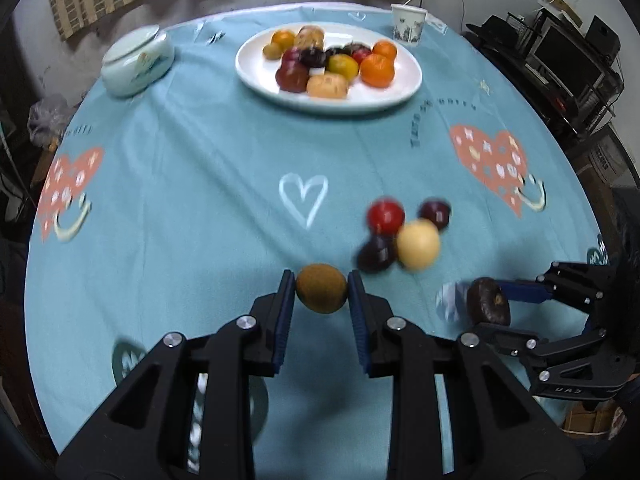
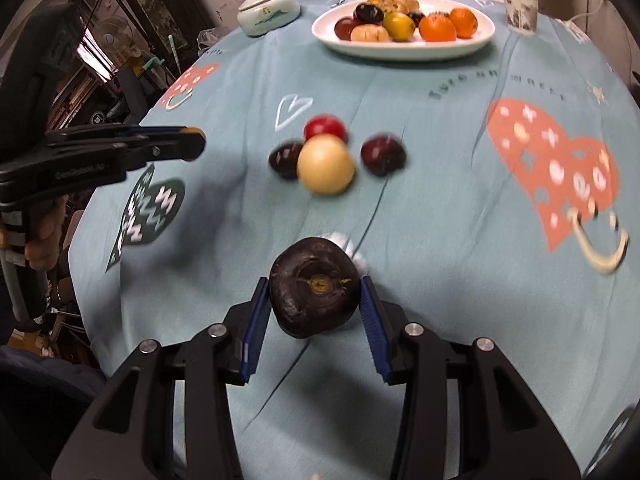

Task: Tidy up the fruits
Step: 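Carry the dark plum and the small brown fruit over the plate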

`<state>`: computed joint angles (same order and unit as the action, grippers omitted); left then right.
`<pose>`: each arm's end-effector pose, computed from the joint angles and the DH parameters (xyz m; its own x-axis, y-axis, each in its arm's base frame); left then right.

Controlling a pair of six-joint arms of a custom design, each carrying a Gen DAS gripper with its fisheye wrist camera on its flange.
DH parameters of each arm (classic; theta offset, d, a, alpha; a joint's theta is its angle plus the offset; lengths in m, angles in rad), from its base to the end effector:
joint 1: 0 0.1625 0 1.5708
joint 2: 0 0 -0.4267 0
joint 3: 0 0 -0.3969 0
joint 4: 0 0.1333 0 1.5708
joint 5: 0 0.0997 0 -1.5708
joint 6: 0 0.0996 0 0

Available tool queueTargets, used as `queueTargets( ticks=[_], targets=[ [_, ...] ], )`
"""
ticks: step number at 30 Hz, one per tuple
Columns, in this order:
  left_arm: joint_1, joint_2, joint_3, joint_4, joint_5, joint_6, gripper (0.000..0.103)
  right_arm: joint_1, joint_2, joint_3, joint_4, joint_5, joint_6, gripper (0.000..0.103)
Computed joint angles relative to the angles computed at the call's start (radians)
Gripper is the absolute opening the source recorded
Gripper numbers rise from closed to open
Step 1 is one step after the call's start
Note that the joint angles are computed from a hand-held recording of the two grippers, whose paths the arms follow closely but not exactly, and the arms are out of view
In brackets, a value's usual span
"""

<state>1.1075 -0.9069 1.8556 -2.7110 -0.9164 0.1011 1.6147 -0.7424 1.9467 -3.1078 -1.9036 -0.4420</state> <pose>-0.0978 -0.6298 0.1174 -0.7134 0.3383 -0.6137 0.5134 0.8484 -0.1291 0.1262 -0.5766 0.0240 -0.8400 -0.3450 0.4188 -0.4434 0.8814 -0.1631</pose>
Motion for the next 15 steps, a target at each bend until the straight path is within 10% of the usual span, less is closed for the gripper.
queueTargets(
  ticks=[15],
  targets=[
    [0.034, 0.435, -0.771, 0.123, -0.011, 0.166, 0.027, 0.036, 0.223, -0.684, 0.125, -0.014, -0.052, 0.045]
  ],
)
